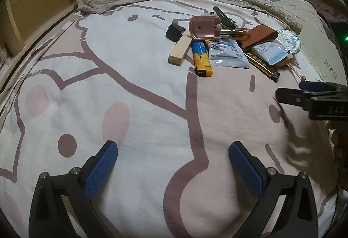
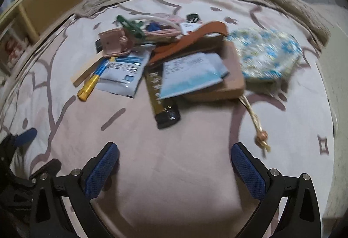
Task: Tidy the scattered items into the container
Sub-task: 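Grasp the gold lighter with the right gripper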
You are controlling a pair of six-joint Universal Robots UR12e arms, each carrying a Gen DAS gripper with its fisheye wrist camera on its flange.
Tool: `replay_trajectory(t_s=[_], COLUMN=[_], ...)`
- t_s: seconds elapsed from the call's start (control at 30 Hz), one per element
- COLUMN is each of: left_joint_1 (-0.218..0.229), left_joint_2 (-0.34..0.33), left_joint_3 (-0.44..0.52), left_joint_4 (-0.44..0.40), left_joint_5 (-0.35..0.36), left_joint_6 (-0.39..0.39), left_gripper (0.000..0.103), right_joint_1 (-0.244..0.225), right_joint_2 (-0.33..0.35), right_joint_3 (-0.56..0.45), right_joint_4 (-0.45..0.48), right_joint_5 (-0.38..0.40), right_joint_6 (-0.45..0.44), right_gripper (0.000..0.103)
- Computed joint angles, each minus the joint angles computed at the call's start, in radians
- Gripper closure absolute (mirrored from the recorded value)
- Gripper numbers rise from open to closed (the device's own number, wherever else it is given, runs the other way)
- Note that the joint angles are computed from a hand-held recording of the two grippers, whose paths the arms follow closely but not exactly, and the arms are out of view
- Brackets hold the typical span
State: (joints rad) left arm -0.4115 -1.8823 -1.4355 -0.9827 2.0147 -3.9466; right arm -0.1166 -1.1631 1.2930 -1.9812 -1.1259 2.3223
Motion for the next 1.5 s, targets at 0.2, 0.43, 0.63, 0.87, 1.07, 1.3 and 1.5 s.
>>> replay_trajectory(t_s=[0.2, 0.43, 0.63, 0.87, 1.07, 1.3, 1.5], left_joint_1=[0.000, 0.001, 0.002, 0.014, 0.032, 0.050, 0.056], left_joint_2=[-0.001, -0.008, -0.012, -0.019, -0.035, -0.064, -0.095], left_joint_3=[-0.002, 0.010, 0.014, 0.029, 0.049, 0.081, 0.113], left_joint_4=[0.019, 0.022, 0.039, 0.070, 0.092, 0.105, 0.104], left_joint_5=[0.001, -0.001, 0.002, -0.033, -0.072, -0.090, -0.079], left_joint_6=[0.012, 0.052, 0.074, 0.128, 0.159, 0.190, 0.222], left_gripper=[0.000, 0.005, 0.015, 0.046, 0.058, 0.059, 0.062], right_joint_1=[0.004, 0.000, 0.012, 0.017, 0.010, -0.003, -0.023], right_joint_2=[0.014, 0.022, 0.009, -0.005, -0.018, -0.034, -0.050], right_joint_3=[-0.009, -0.013, 0.014, 0.043, 0.059, 0.074, 0.089], right_joint_4=[-0.051, -0.069, -0.123, -0.172, -0.160, -0.119, -0.078], right_joint_5=[0.016, 0.040, 0.016, 0.003, 0.018, 0.040, 0.067], right_joint_6=[0.003, 0.018, -0.013, -0.064, -0.109, -0.172, -0.217], right_gripper=[0.034, 0.054, 0.066, 0.076, 0.077, 0.078, 0.078])
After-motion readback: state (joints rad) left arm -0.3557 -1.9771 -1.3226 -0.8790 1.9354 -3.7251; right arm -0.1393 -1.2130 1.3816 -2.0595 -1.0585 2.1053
